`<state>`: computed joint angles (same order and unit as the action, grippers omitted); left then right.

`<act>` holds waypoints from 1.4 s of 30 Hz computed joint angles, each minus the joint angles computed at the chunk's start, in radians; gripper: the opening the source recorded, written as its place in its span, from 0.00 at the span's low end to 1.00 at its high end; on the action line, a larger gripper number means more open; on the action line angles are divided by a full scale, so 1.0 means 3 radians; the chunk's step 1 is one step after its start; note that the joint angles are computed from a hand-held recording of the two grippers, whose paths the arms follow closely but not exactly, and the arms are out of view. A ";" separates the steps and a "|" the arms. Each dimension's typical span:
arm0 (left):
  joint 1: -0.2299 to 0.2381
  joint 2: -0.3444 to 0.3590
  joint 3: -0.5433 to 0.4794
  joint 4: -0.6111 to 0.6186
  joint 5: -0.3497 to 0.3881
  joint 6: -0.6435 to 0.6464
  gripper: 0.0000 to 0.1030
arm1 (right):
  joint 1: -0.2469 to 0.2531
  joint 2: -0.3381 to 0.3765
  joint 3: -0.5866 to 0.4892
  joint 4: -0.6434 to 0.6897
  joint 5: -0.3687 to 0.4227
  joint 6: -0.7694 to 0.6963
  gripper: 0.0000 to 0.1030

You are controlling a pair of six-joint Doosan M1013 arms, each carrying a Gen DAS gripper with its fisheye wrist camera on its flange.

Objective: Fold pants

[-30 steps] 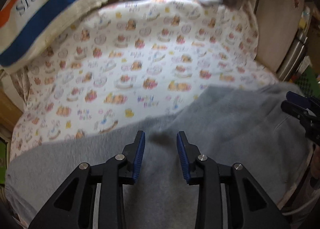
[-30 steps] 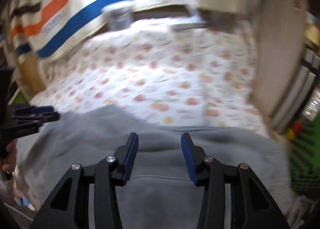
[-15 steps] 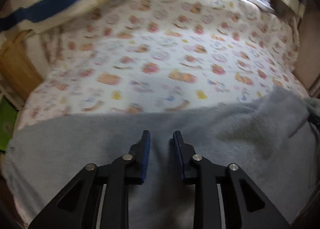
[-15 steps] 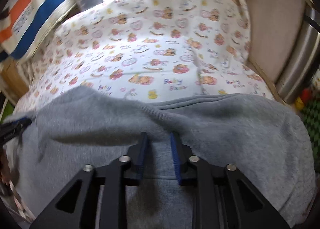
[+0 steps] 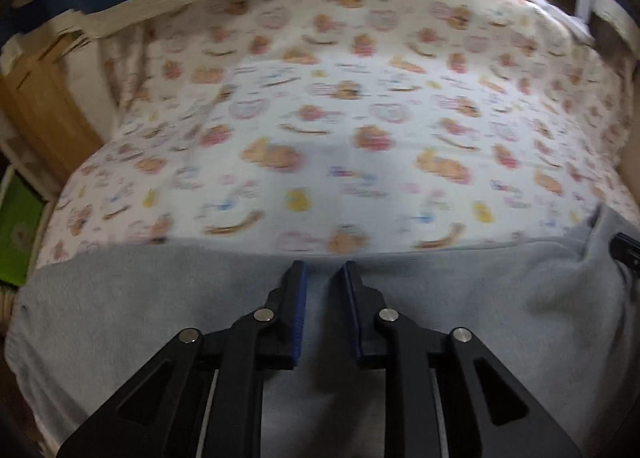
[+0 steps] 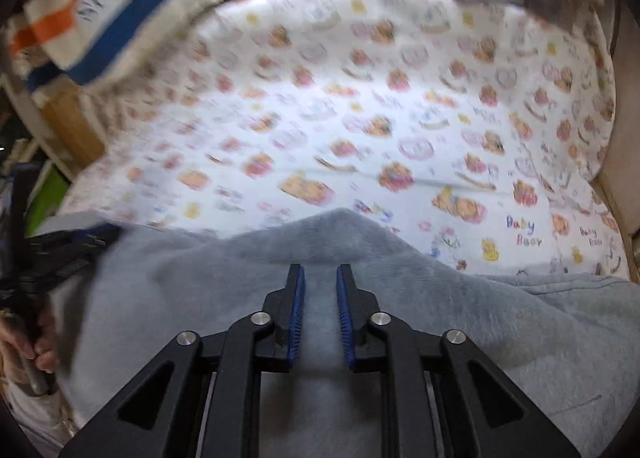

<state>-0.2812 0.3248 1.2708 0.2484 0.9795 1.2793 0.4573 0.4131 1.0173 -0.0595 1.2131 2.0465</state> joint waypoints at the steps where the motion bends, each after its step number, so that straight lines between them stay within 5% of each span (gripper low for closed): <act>1: 0.0008 -0.0008 0.0017 0.0084 -0.0008 -0.0073 0.19 | -0.0022 -0.0004 0.0028 0.0031 -0.0014 0.0033 0.09; 4: 0.0088 -0.0023 0.0033 -0.0065 -0.0044 -0.0003 0.20 | -0.0069 -0.0040 0.0114 0.0042 -0.0051 0.0115 0.01; 9: 0.0171 -0.0025 0.0031 0.0002 -0.0030 -0.0079 0.29 | -0.0056 -0.0039 0.0157 -0.0377 0.0071 0.0274 0.00; 13: 0.0205 -0.0033 0.0043 0.0144 0.0000 -0.0163 0.29 | -0.0109 -0.0046 0.0165 -0.0265 0.0074 0.0278 0.00; 16: 0.0215 -0.0050 0.0051 0.0391 0.0073 -0.0388 0.09 | -0.0092 -0.0041 0.0136 -0.0306 0.0087 0.0333 0.00; 19: 0.0336 -0.0197 0.0161 -0.0221 -0.0118 -0.0104 0.09 | -0.0082 -0.0161 0.0217 -0.0216 -0.0134 0.0353 0.00; 23: 0.0216 -0.0435 0.0408 -0.0182 -0.0348 0.0099 0.11 | 0.0018 -0.0288 0.0256 -0.0253 -0.0300 0.0346 0.00; 28: 0.0131 -0.0599 0.0614 -0.0078 -0.0291 0.0105 0.14 | 0.0225 -0.0374 0.0354 -0.0373 -0.0284 0.0287 0.00; 32: 0.0204 -0.0614 0.0718 -0.0071 -0.0160 0.0004 0.15 | 0.0334 -0.0410 0.0489 -0.0495 -0.0209 0.0353 0.00; 36: 0.0309 -0.0692 0.0864 -0.0291 -0.0309 0.0073 0.17 | 0.0331 -0.0413 0.0602 -0.0624 -0.0082 0.0555 0.00; 40: 0.0376 -0.0875 0.1042 -0.0408 -0.0599 0.0162 0.59 | 0.0290 -0.0431 0.0650 -0.0547 -0.0071 0.0635 0.00; 42: 0.0482 -0.0945 0.1079 -0.0641 -0.0661 0.0204 0.62 | 0.0326 -0.0434 0.0633 -0.0656 -0.0074 0.0627 0.03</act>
<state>-0.1367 0.0412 1.5946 0.0562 0.7812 1.3404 0.5550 0.2828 1.2072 -0.2563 1.1908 2.2345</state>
